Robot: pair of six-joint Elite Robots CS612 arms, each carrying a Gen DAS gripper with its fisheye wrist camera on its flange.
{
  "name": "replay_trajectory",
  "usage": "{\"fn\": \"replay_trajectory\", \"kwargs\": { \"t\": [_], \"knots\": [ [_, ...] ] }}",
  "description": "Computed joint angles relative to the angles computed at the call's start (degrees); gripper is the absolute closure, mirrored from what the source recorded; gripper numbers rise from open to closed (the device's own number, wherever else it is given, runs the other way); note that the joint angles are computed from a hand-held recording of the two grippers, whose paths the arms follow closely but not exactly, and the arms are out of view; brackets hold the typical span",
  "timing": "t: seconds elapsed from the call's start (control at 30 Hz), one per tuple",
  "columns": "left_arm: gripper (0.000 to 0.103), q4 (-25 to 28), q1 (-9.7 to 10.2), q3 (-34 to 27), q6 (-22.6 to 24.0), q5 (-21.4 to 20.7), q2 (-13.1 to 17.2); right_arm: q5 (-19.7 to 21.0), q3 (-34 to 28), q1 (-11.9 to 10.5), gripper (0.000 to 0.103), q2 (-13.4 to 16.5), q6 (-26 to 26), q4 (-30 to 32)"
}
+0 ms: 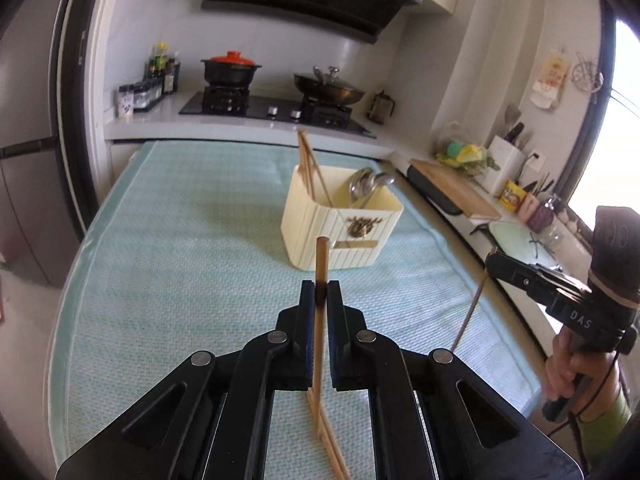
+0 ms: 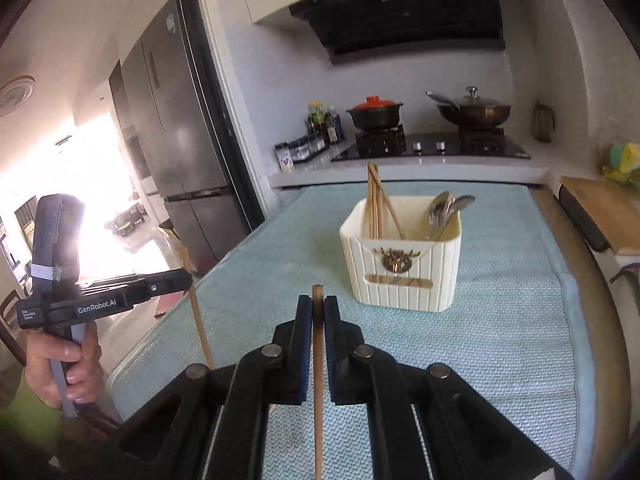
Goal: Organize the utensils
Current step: 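Lift and carry both chopsticks upright over the cream holder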
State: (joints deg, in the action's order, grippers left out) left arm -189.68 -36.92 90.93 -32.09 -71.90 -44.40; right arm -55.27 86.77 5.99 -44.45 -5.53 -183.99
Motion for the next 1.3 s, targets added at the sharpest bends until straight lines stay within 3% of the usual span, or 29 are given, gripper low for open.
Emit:
{"fn": "replay_trajectory", "kwargs": {
  "t": [0.23,0.73,1.07,1.23,1.3],
  "knots": [
    [0.1,-3.8,-0.56,-0.17,2.19,1.2,-0.31,-1.11,3.21,-0.43,0.097,-1.9,2.49,-10.7],
    [0.1,-4.17,0.66,-3.0,4.62,-0.79,-0.67,-4.73,0.02,-0.42,0.097,-1.83,3.15,-13.7],
    [0.1,-2.59,2.42,-12.27,9.93,1.07,1.06,-9.01,-11.49,0.18,0.097,1.46,2.6,-11.45],
    [0.1,1.96,3.12,-19.96,12.37,4.51,4.55,-11.29,-20.63,1.1,0.097,5.74,2.15,-9.39],
    [0.1,5.09,3.76,-23.09,11.57,4.0,6.33,-11.67,-24.34,1.54,0.097,7.79,1.37,-6.72]
  ]
}}
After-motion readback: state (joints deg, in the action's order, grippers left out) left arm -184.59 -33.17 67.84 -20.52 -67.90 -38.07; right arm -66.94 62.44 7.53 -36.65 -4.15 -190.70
